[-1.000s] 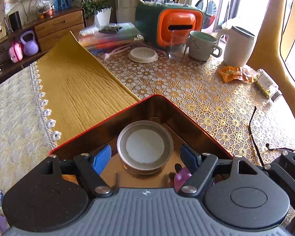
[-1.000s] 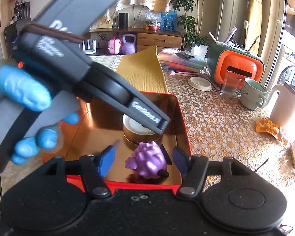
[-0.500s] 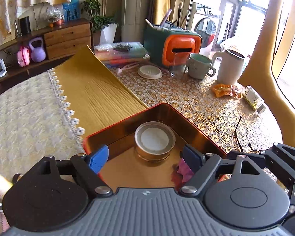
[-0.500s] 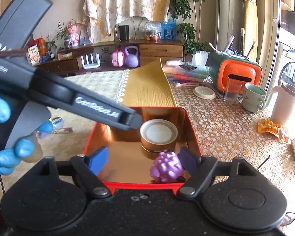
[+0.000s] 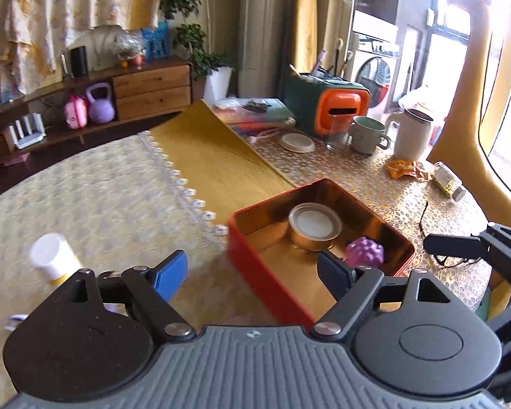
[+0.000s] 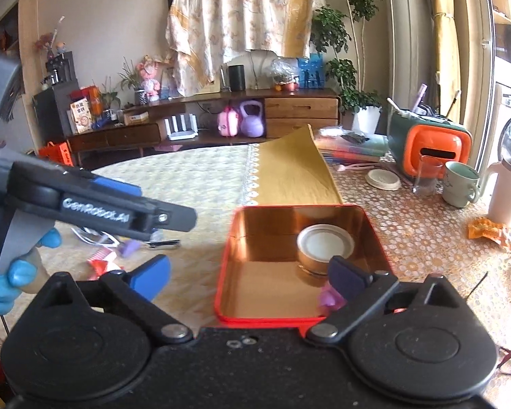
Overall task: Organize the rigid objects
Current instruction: 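Withdraw both grippers from the red box back over the table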
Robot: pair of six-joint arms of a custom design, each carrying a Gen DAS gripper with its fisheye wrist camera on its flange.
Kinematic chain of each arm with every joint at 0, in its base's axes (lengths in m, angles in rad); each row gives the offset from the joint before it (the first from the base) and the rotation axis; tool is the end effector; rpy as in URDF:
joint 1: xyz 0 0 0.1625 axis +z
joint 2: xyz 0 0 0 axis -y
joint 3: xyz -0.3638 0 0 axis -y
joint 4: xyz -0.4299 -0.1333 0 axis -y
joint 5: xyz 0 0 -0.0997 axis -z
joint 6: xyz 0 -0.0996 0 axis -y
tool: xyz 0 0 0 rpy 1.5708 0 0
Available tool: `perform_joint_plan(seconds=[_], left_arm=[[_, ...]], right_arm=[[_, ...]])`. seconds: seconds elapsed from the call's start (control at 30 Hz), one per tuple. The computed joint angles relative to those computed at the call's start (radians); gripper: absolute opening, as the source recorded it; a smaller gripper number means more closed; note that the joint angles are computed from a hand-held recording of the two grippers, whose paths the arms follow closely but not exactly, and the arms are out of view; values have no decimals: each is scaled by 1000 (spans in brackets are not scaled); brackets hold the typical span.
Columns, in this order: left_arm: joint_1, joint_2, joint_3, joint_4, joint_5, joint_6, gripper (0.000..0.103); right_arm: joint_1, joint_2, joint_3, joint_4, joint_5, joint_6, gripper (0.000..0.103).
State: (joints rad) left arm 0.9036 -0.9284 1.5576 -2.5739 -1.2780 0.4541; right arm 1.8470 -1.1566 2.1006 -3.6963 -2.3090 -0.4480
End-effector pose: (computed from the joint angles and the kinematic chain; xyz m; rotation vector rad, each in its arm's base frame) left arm -0.3016 -0.6448 0.1484 1.4408 2.4436 -0.5778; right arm 0.2014 -0.4674 0.2116 0.2247 -2.0676 1.2783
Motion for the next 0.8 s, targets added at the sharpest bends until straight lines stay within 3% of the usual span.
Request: perform_joint_plan(seconds=[0.8], left_arm=[[150,-234,180,-143,89,51,85]], right_arm=[[70,146,-86,72,53,55,103]])
